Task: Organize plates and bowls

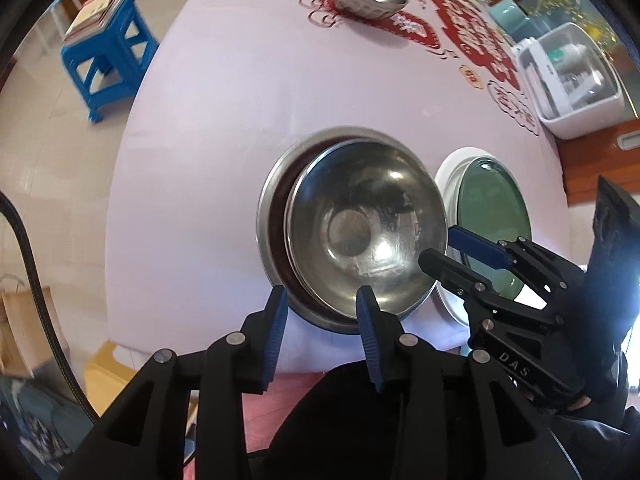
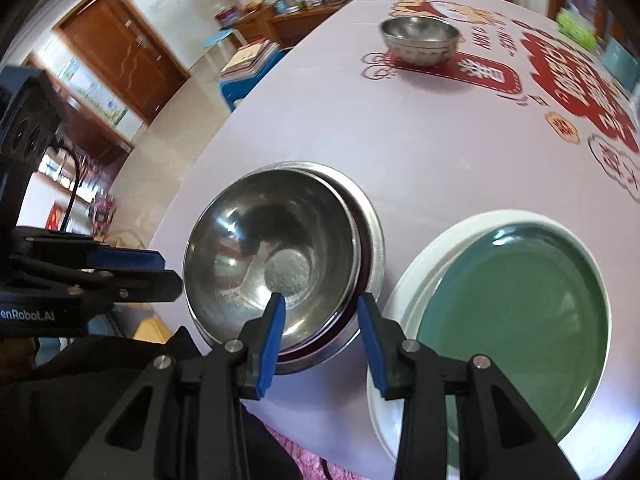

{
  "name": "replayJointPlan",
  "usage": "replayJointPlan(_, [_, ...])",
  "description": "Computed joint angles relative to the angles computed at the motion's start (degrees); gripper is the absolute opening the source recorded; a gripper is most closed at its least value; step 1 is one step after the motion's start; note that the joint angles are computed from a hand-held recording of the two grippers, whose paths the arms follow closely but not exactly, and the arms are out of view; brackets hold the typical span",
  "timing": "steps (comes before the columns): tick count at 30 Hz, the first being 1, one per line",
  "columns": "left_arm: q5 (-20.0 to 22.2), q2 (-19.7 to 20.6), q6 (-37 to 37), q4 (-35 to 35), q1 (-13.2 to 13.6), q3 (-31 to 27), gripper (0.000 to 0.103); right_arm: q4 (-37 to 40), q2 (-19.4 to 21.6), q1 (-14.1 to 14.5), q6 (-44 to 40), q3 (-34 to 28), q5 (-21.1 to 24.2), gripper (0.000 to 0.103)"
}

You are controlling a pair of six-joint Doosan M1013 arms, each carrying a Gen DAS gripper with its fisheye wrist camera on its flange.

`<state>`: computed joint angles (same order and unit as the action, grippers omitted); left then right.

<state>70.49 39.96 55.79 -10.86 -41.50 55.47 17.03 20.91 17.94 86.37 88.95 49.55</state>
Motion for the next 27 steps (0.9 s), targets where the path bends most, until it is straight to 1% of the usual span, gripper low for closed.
replayJointPlan(2, [-0.56, -0.24, 1.76, 0.27, 0.26, 0.11, 0.035, -1.42, -0.16, 0.16, 3.24, 0.15, -0.23, 0.042])
replayJointPlan(6, [-2.16, -0.77, 4.77, 0.44, 0.93, 0.47, 0.036, -4.18, -0.62, 0.5, 9.43, 0.5, -0.73, 0.043])
replayJointPlan(8, [-3.08, -0.97, 6.15, 0.36, 1.27, 0.55, 0.042, -5.83, -0.86, 0.73, 11.94, 0.49, -0.76, 0.043])
replayJointPlan(10, [-3.8, -0.79, 7.49, 0.36, 1.5, -0.17, 0.044, -7.96, -1.08, 0.96, 14.17, 0.3, -0.54, 0.043])
replayJointPlan(12, [-3.56, -0.22, 8.66, 0.73, 1.52, -1.58, 0.048, -9.51, -1.27, 1.03, 15.99, -0.05, -0.5, 0.044])
replayJointPlan(15, [-2.43, 0.83, 11.03, 1.07, 1.79, -4.46, 0.05, -11.12, -1.76, 0.99, 18.43, -0.4, -1.29, 0.044])
replayJointPlan(17, [-1.67, 1.64, 12.4, 1.12, 2.02, -6.45, 0.057, -12.63, -1.87, 0.98, 20.24, -0.82, -2.04, 0.044])
replayJointPlan(22, [-1.03, 3.36, 13.14, 2.75, 2.55, -10.63, 0.058, -16.81, -1.67, 0.89, 23.48, -2.7, -3.3, 0.044])
replayJointPlan(27, [-0.38, 5.52, 12.49, 4.99, 2.97, -15.39, 0.059, -19.91, -1.84, 0.57, 26.47, -3.87, -6.25, 0.045])
